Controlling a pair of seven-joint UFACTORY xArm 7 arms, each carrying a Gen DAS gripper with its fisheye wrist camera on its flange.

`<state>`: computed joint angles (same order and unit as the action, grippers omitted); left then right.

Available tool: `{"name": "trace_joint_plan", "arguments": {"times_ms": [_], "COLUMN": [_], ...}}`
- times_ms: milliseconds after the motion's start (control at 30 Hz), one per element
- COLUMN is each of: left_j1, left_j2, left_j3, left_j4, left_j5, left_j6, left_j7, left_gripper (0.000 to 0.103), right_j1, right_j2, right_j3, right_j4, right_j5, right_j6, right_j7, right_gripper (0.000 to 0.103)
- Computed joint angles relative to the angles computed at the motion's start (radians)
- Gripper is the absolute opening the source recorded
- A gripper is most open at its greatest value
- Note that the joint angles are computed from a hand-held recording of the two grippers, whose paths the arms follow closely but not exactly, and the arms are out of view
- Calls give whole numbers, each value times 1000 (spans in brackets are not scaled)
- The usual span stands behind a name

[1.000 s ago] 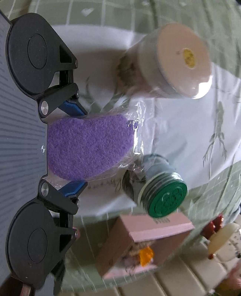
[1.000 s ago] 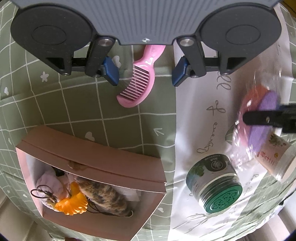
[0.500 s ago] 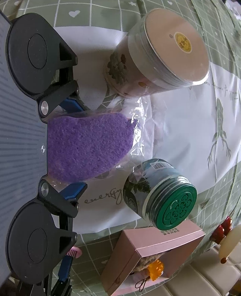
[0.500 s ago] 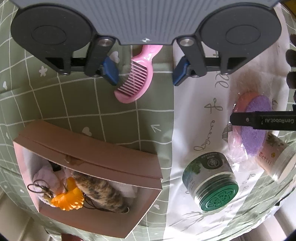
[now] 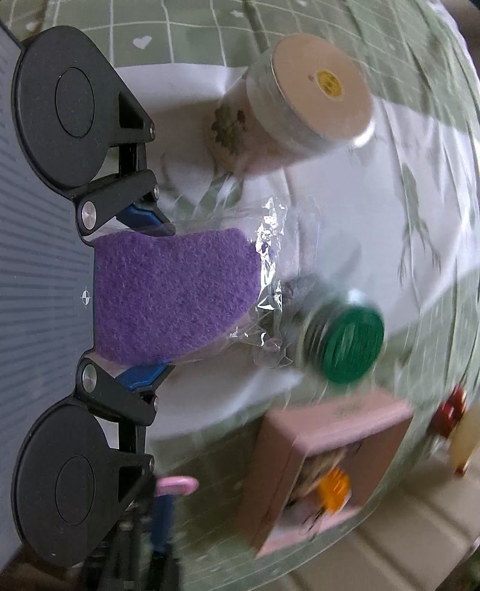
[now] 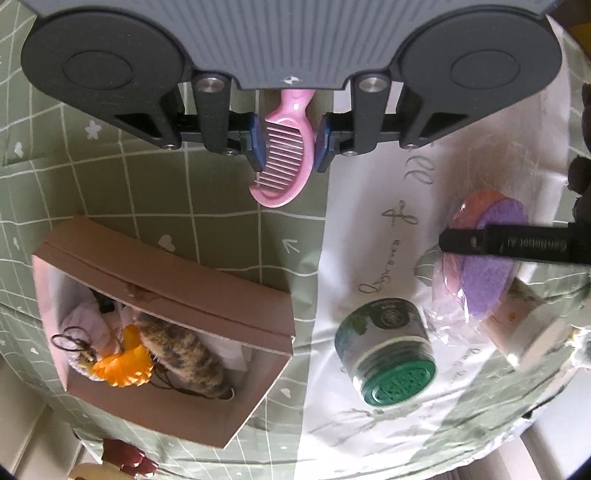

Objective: Organize soft objects

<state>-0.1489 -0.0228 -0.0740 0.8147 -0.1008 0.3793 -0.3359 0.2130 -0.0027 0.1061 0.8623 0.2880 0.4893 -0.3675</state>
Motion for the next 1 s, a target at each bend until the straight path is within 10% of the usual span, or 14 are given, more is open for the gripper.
{"name": "trace_joint_plan", "arguments": {"times_ms": [500, 1000], "left_j1": [-127, -126], "left_j2": [153, 317], "left_j3": [-105, -92], "left_j4": [371, 541], "left_j5": [-416, -239], "left_j6": [178, 55], "left_j7": [431, 414], "left_gripper": [76, 76], "right_j1": [-122, -132], "right_j2": [-225, -224], "right_j3": [-118, -150], "right_j4": [-27, -50], "right_j5": [-63, -5], "right_j6": [72, -63], "right_j7": [-41, -19], "right_gripper": [28, 28]}}
